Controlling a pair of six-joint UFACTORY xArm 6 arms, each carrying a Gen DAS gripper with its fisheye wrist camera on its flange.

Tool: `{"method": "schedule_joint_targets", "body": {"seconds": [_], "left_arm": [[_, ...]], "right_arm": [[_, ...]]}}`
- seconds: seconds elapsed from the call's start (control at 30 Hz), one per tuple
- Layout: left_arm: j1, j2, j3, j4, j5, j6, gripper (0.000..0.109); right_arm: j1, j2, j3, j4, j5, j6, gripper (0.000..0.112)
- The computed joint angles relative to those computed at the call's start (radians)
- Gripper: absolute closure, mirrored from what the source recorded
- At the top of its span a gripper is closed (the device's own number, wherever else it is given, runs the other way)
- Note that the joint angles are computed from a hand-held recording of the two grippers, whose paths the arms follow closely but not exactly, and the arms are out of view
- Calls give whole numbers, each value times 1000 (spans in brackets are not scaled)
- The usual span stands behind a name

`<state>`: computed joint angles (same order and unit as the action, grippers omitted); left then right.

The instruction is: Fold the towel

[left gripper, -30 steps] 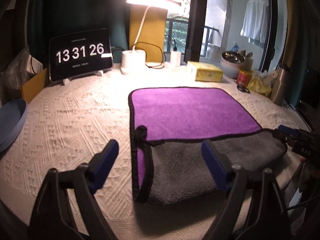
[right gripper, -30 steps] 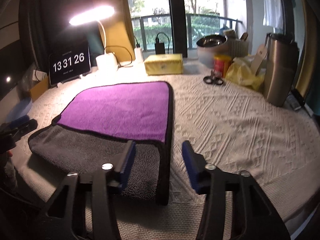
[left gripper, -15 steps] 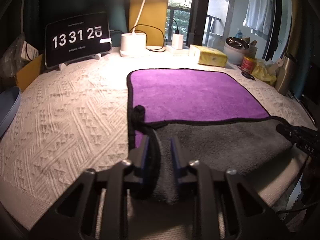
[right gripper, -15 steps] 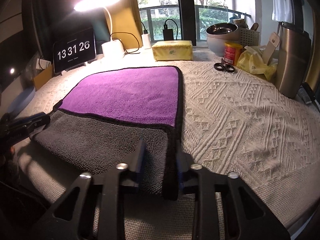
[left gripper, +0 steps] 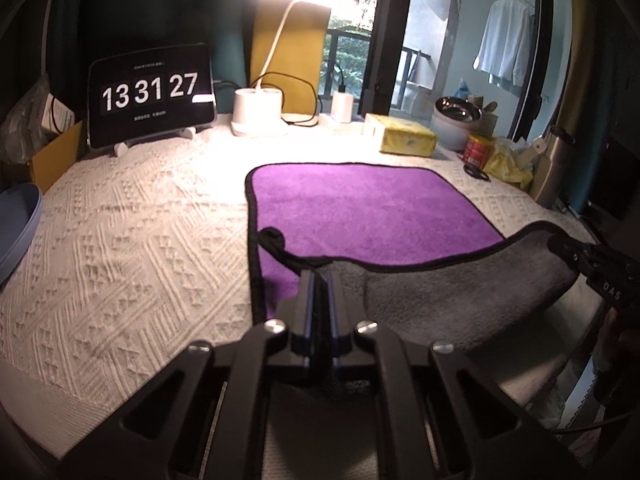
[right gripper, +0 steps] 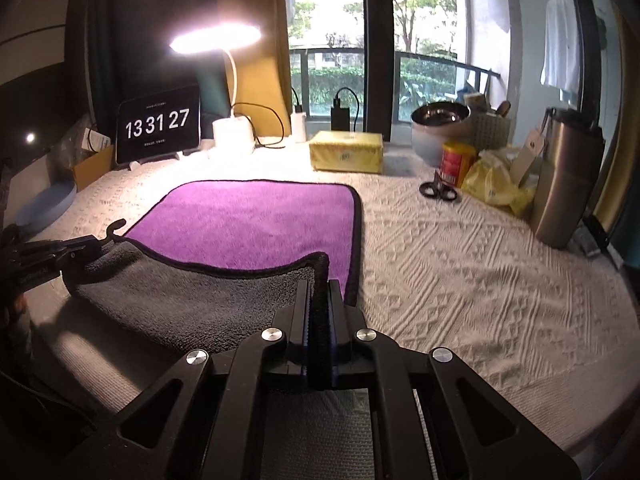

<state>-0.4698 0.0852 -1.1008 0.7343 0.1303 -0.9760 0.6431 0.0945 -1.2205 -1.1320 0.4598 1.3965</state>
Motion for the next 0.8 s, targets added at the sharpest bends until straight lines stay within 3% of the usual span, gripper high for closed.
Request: {"method": "schedule_joint_targets", "body": {"seconds": [0.5,0.8], "left_arm": [[17,29,-112,-76,-35,97,103],[38,118,-250,5,-22,51,103]], "right_arm": [[-30,41,-109,-55,-40,-32,107],[-86,122,-227,-39,-101,-72,107]]}}
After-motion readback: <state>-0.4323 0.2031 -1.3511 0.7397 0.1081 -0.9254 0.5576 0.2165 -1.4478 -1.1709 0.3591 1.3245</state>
